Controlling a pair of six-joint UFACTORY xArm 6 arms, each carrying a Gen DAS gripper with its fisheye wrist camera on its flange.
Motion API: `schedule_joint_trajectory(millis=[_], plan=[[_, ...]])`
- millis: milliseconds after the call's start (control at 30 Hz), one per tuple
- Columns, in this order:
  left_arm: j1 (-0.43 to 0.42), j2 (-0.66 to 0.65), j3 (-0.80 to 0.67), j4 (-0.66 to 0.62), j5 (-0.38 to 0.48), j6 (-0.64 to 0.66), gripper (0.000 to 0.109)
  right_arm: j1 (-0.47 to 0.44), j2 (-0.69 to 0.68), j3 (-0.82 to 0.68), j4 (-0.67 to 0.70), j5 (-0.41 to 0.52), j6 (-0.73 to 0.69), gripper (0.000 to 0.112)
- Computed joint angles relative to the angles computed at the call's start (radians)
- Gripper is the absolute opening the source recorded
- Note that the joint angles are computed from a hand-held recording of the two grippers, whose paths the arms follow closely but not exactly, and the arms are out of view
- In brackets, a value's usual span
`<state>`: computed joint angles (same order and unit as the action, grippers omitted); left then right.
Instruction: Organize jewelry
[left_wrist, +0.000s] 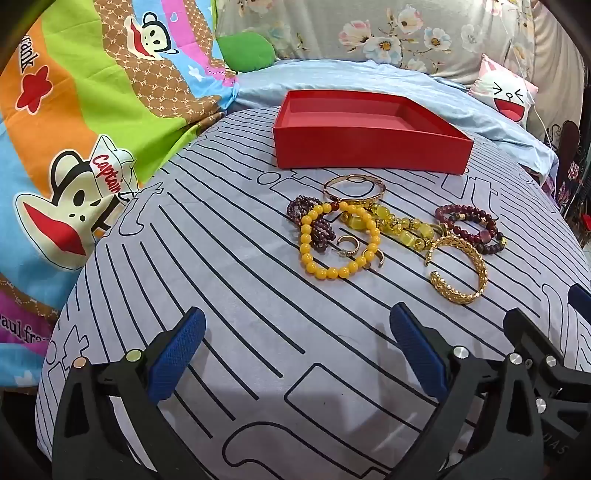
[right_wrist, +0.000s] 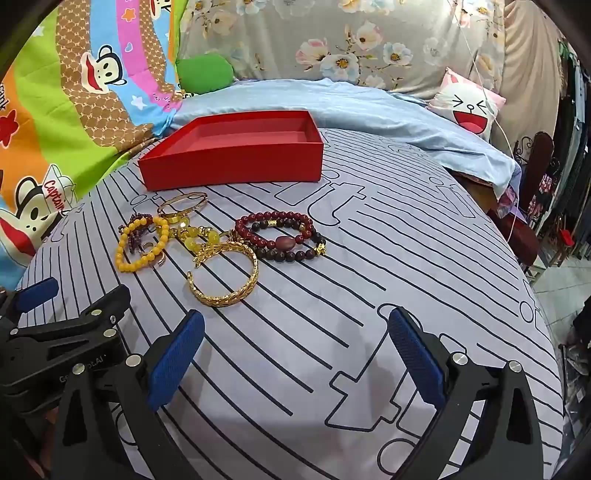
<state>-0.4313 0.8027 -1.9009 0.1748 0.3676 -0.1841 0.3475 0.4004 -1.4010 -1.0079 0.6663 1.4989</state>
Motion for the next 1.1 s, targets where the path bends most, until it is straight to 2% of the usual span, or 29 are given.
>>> schedule_joint_trajectory(millis=[767, 1100], plan=[[-0.001, -0.001, 0.003, 0.001, -0.003, -0.003, 0.095, 0.002, 0.000, -0.001, -0.001, 0.005, -0.002, 0.096], [-0.008, -0.015, 0.025, 0.070, -0.007, -0.053, 0.095, -0.005, -0.007, 0.009, 0.004, -0.010, 0.009, 0.096]])
